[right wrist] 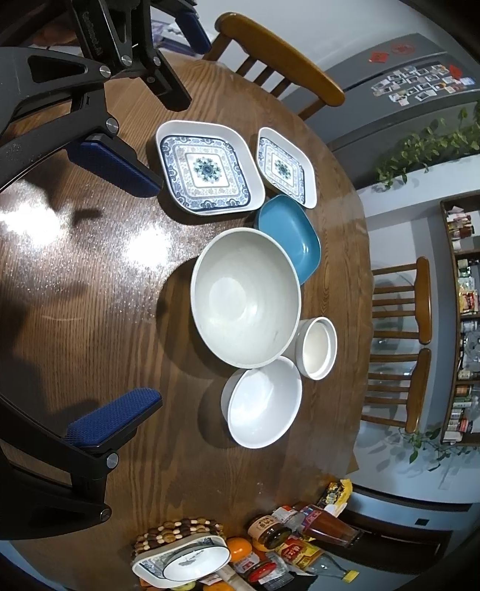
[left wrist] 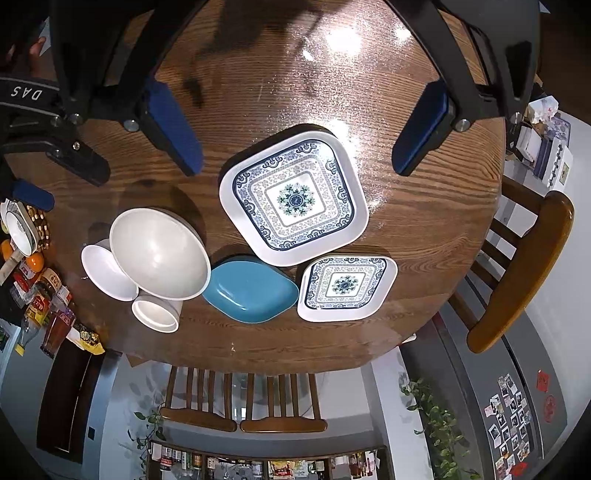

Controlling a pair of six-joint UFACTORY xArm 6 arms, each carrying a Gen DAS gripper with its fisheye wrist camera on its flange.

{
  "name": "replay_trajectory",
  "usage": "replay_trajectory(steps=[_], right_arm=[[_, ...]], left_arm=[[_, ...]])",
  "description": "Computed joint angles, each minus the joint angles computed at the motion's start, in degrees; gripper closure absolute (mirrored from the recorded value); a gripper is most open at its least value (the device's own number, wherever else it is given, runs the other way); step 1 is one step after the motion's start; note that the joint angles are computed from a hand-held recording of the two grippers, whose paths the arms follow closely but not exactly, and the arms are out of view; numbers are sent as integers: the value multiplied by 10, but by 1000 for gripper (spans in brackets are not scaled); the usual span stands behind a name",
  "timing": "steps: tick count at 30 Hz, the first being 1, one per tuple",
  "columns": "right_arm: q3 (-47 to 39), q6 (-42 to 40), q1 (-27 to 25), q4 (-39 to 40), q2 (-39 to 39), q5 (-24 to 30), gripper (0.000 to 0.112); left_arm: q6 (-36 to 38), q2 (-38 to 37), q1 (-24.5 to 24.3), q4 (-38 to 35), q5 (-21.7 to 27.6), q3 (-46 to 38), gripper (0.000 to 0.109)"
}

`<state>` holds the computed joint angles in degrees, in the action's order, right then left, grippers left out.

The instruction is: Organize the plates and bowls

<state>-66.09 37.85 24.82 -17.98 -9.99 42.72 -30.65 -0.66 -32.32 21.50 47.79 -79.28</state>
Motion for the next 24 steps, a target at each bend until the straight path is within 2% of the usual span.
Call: replay_trajectory(steps=[24], right_arm=[[2,-13,-13,9,-8,11,9]], left_arm=[[6,14,-6,-6,7,-18,7]])
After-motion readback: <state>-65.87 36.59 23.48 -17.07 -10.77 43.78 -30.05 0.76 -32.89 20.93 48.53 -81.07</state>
